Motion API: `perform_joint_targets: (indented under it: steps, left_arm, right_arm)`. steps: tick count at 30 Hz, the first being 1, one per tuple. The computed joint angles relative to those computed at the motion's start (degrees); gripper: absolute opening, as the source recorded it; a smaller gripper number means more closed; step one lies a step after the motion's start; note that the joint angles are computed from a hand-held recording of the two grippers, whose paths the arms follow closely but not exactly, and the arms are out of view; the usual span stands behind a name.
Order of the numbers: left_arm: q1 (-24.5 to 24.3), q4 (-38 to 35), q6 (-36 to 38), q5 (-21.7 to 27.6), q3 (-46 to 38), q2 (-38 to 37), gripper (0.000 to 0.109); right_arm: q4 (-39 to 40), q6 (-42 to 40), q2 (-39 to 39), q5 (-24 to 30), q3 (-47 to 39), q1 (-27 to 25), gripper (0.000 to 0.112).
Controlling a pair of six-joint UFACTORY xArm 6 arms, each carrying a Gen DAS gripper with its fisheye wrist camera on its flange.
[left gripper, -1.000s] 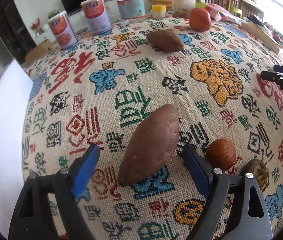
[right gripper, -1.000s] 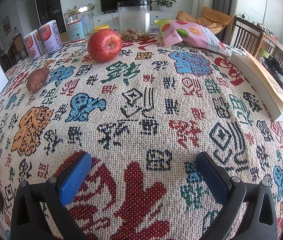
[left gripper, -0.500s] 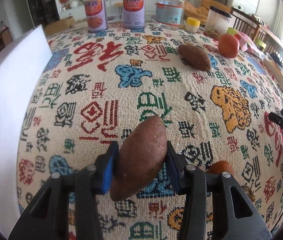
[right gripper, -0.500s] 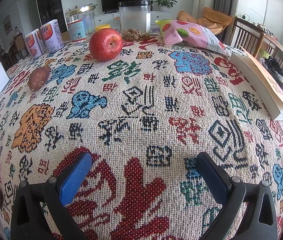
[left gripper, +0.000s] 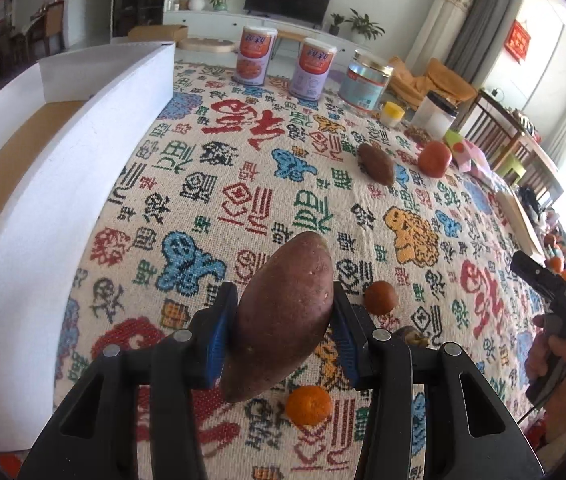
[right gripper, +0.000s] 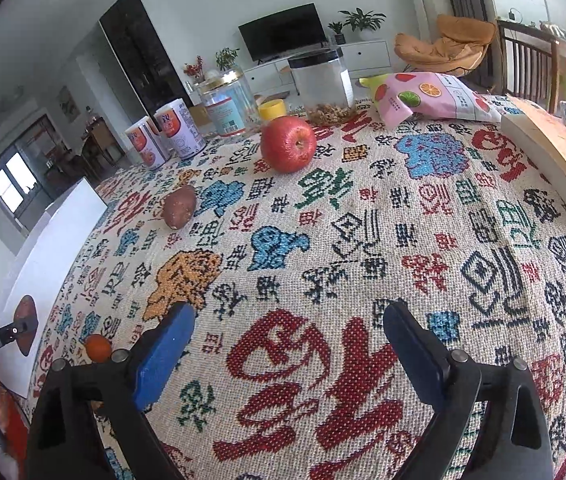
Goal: Organize fruits
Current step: 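Grasp the large sweet potato with the left gripper while the right gripper grasps a dark brown round fruit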
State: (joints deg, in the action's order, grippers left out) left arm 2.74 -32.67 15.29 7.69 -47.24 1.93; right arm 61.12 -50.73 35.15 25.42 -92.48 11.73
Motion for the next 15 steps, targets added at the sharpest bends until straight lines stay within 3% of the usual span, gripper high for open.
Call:
perform_joint_targets:
  steps: [2, 4, 7, 11, 15]
  left_arm:
    - [-0.03, -1.12, 0.66, 0.12, 3.00, -3.39, 0.047]
    - [0.16, -3.86, 2.38, 0.38, 5.47, -6.29, 0.047]
    - [0.64, -6.45, 4.79, -0.29, 9.57, -10.26, 0.047]
    - [1.93, 2.54, -1.05, -2.27, 15.30, -14.61, 0.047]
    - [2.85, -2.18, 3.58, -1.31, 17.97, -18.10, 0.047]
  right_arm:
    - [8.61, -8.26, -2.80, 6.84, 2.26, -0.57, 0.095]
    - [11.14, -12.93, -4.88, 12.15, 4.72, -0.25, 0.088]
    - [10.24, -18.17, -7.38, 15.30, 8.70, 2.25, 0.078]
    - [4.68, -19.46, -7.41, 11.77, 10.93, 8.11, 0.069]
    - [-0.69, -14.15, -4.23, 7.45, 9.54, 12.81, 0.062]
